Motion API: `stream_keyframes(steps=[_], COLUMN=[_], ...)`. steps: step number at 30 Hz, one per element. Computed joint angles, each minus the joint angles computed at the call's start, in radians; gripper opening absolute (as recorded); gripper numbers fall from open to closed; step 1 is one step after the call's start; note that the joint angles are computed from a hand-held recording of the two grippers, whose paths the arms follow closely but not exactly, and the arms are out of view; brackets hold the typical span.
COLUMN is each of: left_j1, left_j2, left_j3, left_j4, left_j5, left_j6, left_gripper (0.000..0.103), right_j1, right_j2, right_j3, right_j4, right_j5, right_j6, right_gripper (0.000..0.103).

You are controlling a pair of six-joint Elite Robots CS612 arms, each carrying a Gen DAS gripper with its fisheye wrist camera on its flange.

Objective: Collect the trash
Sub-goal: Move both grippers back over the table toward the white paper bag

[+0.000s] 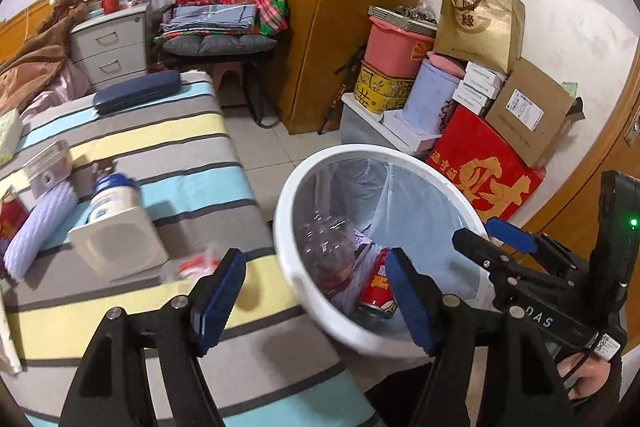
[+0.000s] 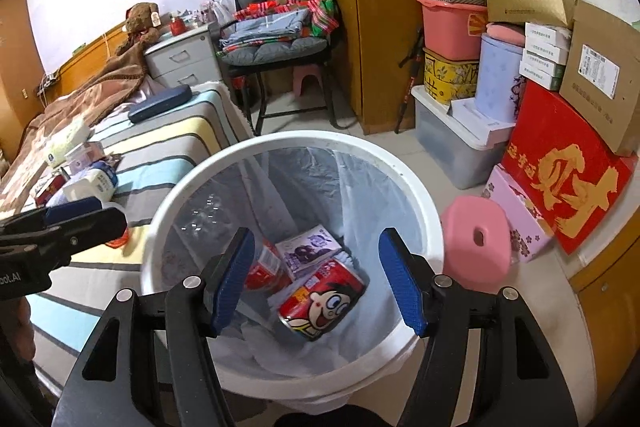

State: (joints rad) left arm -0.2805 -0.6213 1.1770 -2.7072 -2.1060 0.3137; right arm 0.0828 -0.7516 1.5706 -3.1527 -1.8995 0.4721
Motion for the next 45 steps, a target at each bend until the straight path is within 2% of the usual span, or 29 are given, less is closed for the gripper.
stream_keyframes(steps=[11,22,32,40,43,45], left_j1=[0.053,0.108,0.153,0.182,0.191,0.196], left_j2=[-0.013,0.006,0.046,0.072,0.081,0.086], left_j3=[0.032,0.000,-0.066,-0.113,-0.128,-0.136], left_j4=[-0.088,-0.105,-0.096,-0.089,-0.082,-0.075], left_j5=[0.044,0.067,0.135,0.177,0.189,0.202], left_j6=[-0.049,-0.106,-0.175,-0.229,-0.242,-0.247], left_gripper=[0.072,0.072,0.072,0.072,0.072,0.072], right_j1=[0.030,0.051,0.061,0.049,0.041,0.039], right_j2=[0.017,0.046,0.088,0.129,0.141,0.149], right_j3=[-0.034,-0.090,-0.166,-0.243,-0.265,-0.278], right_j4=[-0.025,-0.012,0.010,0.031,0.041,0.053], right_j5=[0.006,0.050,0.139,0.221,0.285,0.297], right_j6=[-0.033,-0.086,-0.171,-0.255,-0.308,-0.352], right_gripper=[0.066,0.066,0.066,0.066,0.066,0.066])
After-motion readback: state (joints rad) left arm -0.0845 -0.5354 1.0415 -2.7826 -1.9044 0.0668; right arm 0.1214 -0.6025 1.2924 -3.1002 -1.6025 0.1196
